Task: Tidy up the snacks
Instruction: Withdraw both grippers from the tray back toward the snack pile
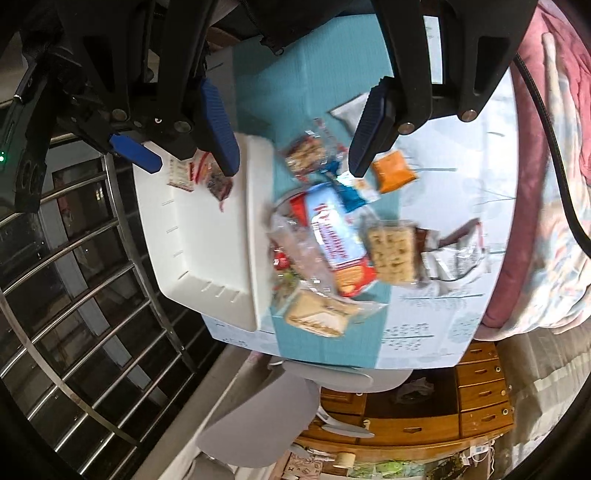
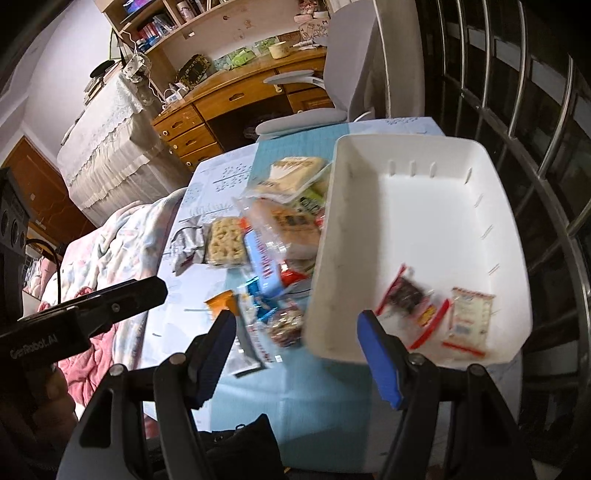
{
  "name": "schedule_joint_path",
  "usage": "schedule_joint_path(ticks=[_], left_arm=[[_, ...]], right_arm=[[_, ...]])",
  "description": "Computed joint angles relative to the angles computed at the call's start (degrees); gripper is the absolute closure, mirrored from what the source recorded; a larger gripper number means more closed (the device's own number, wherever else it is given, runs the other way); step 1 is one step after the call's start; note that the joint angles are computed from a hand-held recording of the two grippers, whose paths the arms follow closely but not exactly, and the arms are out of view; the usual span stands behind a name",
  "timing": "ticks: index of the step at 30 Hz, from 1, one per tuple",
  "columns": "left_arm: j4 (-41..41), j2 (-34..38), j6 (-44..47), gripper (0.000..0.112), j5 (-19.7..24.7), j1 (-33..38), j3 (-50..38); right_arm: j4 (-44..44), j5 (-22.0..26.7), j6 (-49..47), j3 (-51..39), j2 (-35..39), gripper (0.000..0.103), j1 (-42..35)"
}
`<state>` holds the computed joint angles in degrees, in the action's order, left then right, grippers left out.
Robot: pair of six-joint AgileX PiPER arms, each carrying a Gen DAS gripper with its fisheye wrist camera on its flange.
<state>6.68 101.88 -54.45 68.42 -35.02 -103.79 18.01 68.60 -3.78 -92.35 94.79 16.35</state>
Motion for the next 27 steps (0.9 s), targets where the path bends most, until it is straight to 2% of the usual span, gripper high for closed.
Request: schedule_joint_path(ticks=[3, 5, 7, 11, 15, 20, 27], left_arm=[[-0.9, -4.3, 1.9, 0.051, -1.2, 1.9, 5.5], [-2.0, -7.4, 4.0, 0.044, -1.8, 3.8, 9.5], [-3.5, -10.2, 6.7, 0.042, -2.5, 5.8, 13.2], [-6.5, -14.1, 12.6, 0.041, -2.9, 9.9, 18.2], [-9.8, -17.1, 19.4, 0.035, -3.0, 14.8, 22.6], [-13.4, -18.6, 27.6, 0.027, -2.2, 21.8, 26.5], [-15.4, -16.7, 33.2, 0.026, -2.6, 29.3, 28.5]], right_arm=[[-1.9, -1.5, 5.2, 1.5, -1.1, 0.035, 4.1], [-3.2, -2.6, 8.6, 2.7, -1.8, 0.035, 6.8], [-4.4, -3.6, 12.1, 3.6, -2.1, 0.035, 9.3], [-7.3, -5.5, 20.7, 4.8, -1.8, 0.035, 14.6], [-9.2, -6.7, 27.5, 5.8, -1.2, 0.035, 18.4], [-11.1, -6.8, 34.4, 6.2, 0.1, 0.035, 22.2], [-11.5, -4.1, 38.2, 6.2, 1.9, 0.035, 24.3]])
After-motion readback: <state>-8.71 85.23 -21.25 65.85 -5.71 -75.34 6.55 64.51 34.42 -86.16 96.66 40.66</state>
